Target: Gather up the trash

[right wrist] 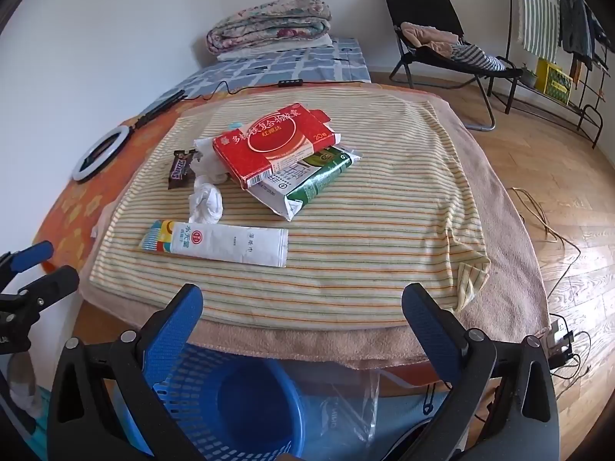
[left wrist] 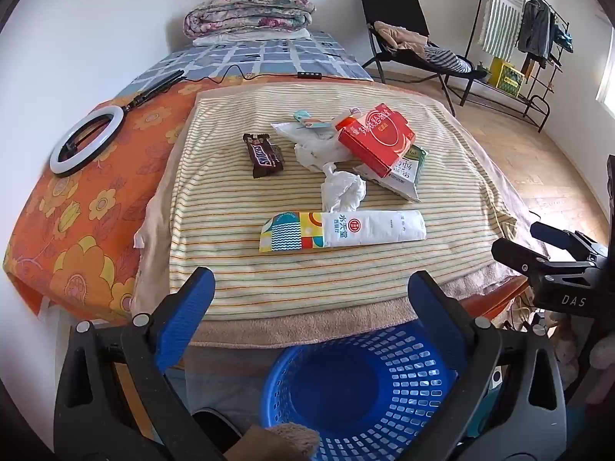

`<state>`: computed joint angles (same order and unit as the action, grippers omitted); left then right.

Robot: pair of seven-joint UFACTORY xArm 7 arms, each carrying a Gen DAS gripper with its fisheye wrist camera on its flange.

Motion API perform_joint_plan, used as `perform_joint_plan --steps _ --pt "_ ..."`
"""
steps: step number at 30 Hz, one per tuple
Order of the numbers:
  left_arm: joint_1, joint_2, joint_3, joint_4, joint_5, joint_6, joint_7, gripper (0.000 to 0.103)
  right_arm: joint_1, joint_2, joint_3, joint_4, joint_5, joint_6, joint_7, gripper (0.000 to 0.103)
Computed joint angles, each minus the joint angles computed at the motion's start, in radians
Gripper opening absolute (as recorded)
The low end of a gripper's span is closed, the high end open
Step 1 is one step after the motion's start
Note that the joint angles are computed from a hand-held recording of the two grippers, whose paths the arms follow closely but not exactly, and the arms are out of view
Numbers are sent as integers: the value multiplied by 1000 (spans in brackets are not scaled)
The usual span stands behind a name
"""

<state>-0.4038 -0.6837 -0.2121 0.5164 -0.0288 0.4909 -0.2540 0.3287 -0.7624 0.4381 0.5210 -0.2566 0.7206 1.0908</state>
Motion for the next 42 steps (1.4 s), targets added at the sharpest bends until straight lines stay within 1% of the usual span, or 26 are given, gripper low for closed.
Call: perform_joint_plan --steps 5,6,7,8,9,14,15,18,19,20,42 --pt "3 -3 -6 -7 2 -5 -14 102 0 -1 -2 -3 1 -5 2 103" --pt "-7 0 11 -4 -8 3 -4 102 0 0 -1 -3 0 -6 3 103" --pt "-5 0 9 -5 -8 0 -5 102 1 1 0 -3 1 -7 4 103" --pt "-14 5 22 1 -16 7 6 102 1 3 1 -3 1 -8 6 103" --pt "-14 3 23 1 -20 9 7 102 5 6 -11 -10 6 -21 -1 103" --pt "-15 16 19 -12 -34 -12 7 102 3 7 -14 -8 6 -26 -9 103" --pt "-14 15 18 -14 -35 -13 5 102 3 10 -1 -5 8 -21 2 103" --pt "-18 21 28 -6 -38 -6 17 102 4 11 3 1 7 -12 8 103" --pt "-12 25 21 -2 -36 -4 10 102 3 14 6 3 7 -14 12 103" --pt "-12 27 22 2 -37 0 10 102 13 2 -7 -3 11 -11 3 103" --pt "-8 28 19 1 -36 2 9 102 16 -2 -7 -6 21 -13 -1 103"
